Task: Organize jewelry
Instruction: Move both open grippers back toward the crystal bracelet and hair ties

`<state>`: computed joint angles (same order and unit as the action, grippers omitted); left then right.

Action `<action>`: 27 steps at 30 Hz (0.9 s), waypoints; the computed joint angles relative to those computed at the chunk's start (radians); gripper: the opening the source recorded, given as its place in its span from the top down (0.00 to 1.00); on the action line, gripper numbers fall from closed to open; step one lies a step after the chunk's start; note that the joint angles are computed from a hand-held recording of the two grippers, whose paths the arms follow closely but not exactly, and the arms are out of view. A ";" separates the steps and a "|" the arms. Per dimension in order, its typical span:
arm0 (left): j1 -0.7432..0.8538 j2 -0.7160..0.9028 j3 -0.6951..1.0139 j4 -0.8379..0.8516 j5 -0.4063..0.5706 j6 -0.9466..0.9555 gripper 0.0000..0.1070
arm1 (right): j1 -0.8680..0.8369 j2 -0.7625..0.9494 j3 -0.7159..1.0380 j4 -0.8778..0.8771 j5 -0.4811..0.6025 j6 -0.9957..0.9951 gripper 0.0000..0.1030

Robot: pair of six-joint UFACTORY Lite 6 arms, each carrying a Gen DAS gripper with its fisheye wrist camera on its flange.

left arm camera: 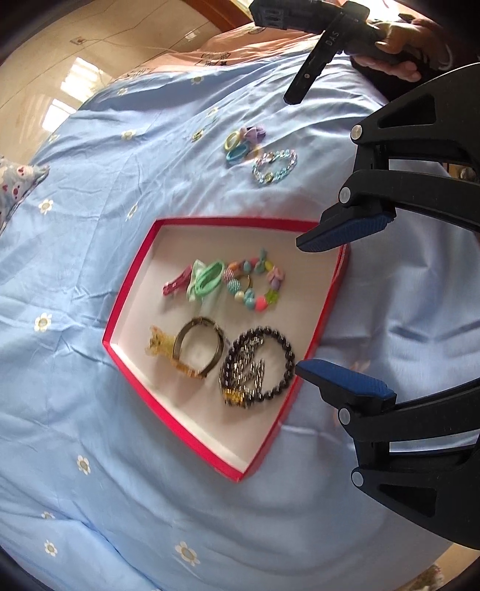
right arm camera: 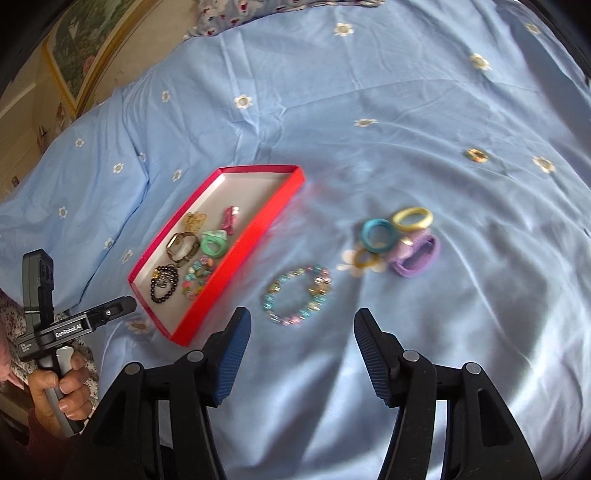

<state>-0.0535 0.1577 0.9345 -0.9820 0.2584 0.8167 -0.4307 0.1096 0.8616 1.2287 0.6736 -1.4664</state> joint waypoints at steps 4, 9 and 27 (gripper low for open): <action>-0.060 0.015 0.013 0.028 -0.004 -0.046 0.44 | -0.076 -0.001 -0.014 -0.010 0.020 -0.018 0.41; -0.148 0.044 0.043 0.102 -0.016 -0.142 0.44 | -0.152 0.002 -0.023 -0.013 0.044 -0.051 0.41; -0.303 0.198 0.227 0.367 -0.015 -0.419 0.44 | -0.198 0.060 0.018 -0.010 0.049 -0.064 0.41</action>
